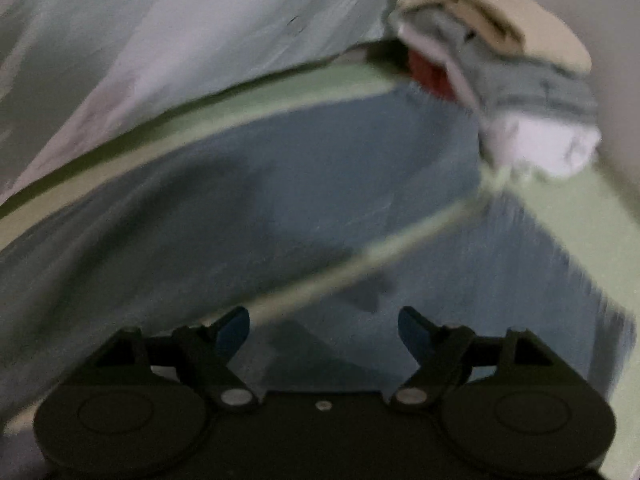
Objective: Fold clothes
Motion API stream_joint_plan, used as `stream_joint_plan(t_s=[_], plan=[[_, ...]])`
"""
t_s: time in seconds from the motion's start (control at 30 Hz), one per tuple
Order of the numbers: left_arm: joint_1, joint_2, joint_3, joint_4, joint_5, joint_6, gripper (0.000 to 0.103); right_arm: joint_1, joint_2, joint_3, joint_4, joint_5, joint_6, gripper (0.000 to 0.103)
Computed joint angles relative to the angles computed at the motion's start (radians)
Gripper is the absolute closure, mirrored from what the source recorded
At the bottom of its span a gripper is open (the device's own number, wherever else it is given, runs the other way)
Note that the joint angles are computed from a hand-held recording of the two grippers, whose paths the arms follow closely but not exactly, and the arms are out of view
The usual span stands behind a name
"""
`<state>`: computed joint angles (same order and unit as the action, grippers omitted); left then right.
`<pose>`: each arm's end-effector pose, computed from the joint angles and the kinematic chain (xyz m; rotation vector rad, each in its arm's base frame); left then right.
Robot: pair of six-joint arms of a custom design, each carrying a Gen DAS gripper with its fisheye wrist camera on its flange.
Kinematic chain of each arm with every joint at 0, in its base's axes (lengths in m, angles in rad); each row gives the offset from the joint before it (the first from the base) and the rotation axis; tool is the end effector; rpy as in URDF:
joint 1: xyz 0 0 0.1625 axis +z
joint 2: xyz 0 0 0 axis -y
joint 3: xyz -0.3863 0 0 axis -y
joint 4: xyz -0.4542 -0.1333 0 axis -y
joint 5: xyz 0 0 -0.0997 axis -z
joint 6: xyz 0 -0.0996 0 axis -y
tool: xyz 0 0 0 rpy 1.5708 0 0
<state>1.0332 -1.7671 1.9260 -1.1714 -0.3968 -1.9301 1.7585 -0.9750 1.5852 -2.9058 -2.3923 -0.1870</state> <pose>-0.0305 -0.4909 0.3840 -1.0059 1.8074 -1.0831 0.1915 -0.6849 0.2373 0.0527 -2.2252 0.8330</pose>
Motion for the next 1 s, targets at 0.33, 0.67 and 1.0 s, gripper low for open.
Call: stream_joint_plan(t_s=[0.33, 0.67, 1.0], plan=[[-0.006, -0.1, 0.164, -0.383, 0.036, 0.321, 0.076, 0.071, -0.115, 0.193, -0.016, -0.011, 0.004, 0.02], [-0.025, -0.167, 0.082, 0.192, 0.058, -0.106, 0.08, 0.107, -0.202, 0.311, -0.019, -0.041, 0.062, 0.02], [-0.048, -0.218, 0.1, 0.253, 0.043, -0.142, 0.079, 0.03, -0.309, 0.391, -0.031, -0.088, 0.284, 0.019]])
